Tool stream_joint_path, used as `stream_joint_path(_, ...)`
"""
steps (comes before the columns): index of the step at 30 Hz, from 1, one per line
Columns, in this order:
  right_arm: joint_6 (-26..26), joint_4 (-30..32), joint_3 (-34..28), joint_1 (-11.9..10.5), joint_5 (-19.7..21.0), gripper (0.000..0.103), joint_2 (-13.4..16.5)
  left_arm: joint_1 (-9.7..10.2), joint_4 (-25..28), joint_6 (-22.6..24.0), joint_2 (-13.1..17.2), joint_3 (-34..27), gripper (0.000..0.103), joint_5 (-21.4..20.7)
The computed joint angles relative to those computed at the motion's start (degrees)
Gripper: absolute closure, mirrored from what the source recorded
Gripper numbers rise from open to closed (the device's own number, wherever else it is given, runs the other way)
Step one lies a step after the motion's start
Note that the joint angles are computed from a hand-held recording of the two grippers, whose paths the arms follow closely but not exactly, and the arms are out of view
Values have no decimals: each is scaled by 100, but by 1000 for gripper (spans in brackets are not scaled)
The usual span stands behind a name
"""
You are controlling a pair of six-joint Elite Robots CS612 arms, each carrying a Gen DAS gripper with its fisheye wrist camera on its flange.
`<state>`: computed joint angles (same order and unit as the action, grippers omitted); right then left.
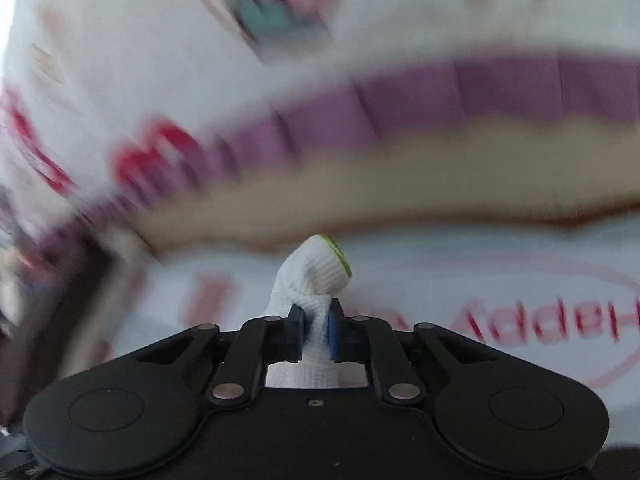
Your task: Fold clothes
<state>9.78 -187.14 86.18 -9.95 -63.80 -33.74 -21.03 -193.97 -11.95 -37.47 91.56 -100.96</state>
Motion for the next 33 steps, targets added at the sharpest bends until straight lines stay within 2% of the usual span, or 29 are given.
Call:
stream_joint_path(4,-1128,-268,33,183,-645,91,-16,-27,36,-320,-3,9,98,529)
stream_joint_path(5,-1247,-87,-23,229,-898,89,-1,-43,218,-390,-20,6,97,748)
stream_joint_path(6,-1142,-147,-20,235,-1105,88,4,-59,431,-472,-39,-3,97,969)
stream_joint_path(8,-920,-299,-13,248,-1524,78,24,-28,782,-892,-87,23,97,1190)
stream_joint_path(9,-814,-366,-14,255,-1736,71,36,41,677,-1232,-98,81,96,1050)
stream_joint_path(10,-630,-375,51,207,-1714,55,-9,115,518,-1587,-100,141,96,889)
stream_joint_path(11,-440,-311,162,118,-1452,52,-89,191,350,-1806,-104,192,95,644)
stream_joint_path(13,-258,-195,414,-67,-795,51,-243,318,132,-1797,-125,257,89,24)
stream_joint_path(15,-163,-64,677,-218,-223,50,-382,366,129,-1468,-161,289,64,-458)
stream_joint_path(17,-31,-17,925,-305,216,49,-473,363,281,-1101,-212,315,53,-765)
stream_joint_path(19,108,-9,1141,-367,580,47,-530,310,549,-786,-272,343,53,-756)
stream_joint_path(20,186,-27,1235,-385,724,47,-545,256,756,-690,-320,369,53,-517)
stream_joint_path(22,245,91,1247,-345,981,47,-492,116,1127,-461,-419,430,53,388)
stream_joint_path(23,312,96,1215,-277,964,47,-452,42,1288,-371,-451,449,54,857)
stream_joint_path(26,450,162,1210,-135,791,47,-447,-48,1660,-14,-608,602,56,1822)
stream_joint_path(27,461,158,1241,-98,716,47,-475,-43,1770,126,-650,640,56,2011)
stream_joint_path(28,451,224,1286,-62,646,47,-527,-2,1666,95,-725,760,55,1961)
stream_joint_path(30,442,329,1455,-26,623,47,-665,143,1591,65,-900,958,55,1517)
stream_joint_path(33,334,483,1879,-31,751,46,-954,229,1537,391,-1201,1302,54,1196)
